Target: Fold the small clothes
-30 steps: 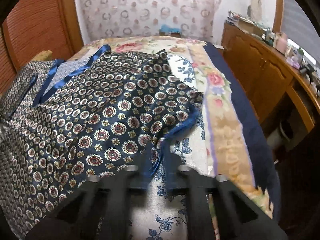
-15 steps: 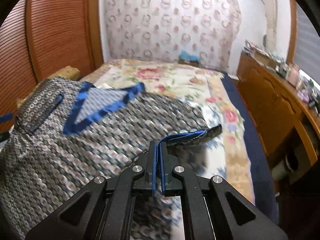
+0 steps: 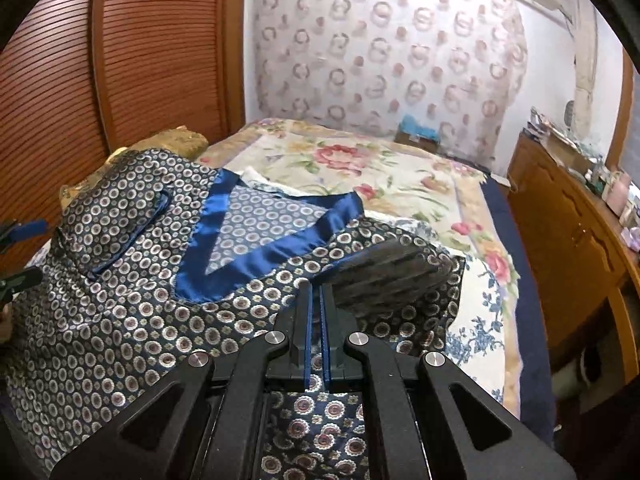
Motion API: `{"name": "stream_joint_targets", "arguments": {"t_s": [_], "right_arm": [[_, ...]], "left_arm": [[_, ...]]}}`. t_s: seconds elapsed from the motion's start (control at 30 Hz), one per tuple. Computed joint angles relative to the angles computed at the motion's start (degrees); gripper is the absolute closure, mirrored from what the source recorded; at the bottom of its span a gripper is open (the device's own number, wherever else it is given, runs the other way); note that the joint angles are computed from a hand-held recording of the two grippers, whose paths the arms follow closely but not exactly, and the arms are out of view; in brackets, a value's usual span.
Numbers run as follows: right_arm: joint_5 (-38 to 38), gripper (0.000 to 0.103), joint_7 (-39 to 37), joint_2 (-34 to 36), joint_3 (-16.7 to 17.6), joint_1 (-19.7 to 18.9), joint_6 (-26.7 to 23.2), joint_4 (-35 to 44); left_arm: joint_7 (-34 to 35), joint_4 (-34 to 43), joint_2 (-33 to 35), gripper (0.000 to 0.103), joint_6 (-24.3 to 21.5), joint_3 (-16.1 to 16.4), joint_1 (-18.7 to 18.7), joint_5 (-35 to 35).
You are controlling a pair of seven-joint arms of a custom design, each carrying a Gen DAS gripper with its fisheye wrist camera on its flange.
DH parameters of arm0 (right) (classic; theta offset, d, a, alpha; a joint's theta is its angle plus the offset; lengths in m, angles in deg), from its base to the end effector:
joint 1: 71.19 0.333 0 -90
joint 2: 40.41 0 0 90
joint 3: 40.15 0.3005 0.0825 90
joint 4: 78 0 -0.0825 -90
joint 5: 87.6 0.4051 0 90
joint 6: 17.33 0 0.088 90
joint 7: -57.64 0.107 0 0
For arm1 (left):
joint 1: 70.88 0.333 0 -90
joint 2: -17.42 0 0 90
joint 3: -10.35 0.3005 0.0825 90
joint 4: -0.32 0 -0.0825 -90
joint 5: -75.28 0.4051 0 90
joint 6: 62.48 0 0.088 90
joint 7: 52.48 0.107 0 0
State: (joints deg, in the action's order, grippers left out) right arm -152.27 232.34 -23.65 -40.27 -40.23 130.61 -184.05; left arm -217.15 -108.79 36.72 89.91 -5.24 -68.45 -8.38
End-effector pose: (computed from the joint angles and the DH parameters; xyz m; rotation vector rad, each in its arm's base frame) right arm 0.5673 0.3576 0.3787 -1.6714 1.8013 -0.8822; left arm 0.6450 -0.1126 0.3256 -0.9598 2.3338 -1.3122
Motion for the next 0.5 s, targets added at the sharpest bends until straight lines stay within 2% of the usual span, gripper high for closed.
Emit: {"name": "stream_joint_targets", "arguments": {"t_s": [0.03,0.1,0.13,0.3,0.37,0.5], "right_arm": [[-0.46,0.1,0.56,-0.58,-0.14,0.03,0.2,-0.56],[-1.49,0.087,2.1,-1.63,-0.23,0.2,-1.11,-1.45],[-1.86,0.086,2.71,-2.1,-0.15,0.03,-1.58,-1.96],[0.81,0.061,2.27,-2.77,0.47,-2.42,-3.02,-4.31],[5.34,0.06,-1.16,-1.58,0.68,-4.25,-2.24,-4.52],[11.61,0.06,-6.04,1.64,-0.1,-5.34,-3.34,-3.13]], "left_arm": [[-0.12,0.11,0.07,0.003,-0.13,0.02,0.05,0.04],[-0.41,0.4,0.25,0.003,-0.21,0.03,0.09,0.2],[-0.55,0.6,0.33,0.003,-0.09,0.04,0.07,0.39],[-2.73,3.63,2.37,0.003,1.39,-0.09,-0.07,3.14],[-4.6,5.79,4.01,0.003,2.52,-0.29,-0.05,5.32],[-9.63,10.5,7.73,0.003,4.18,-1.2,0.56,10.74]]}}
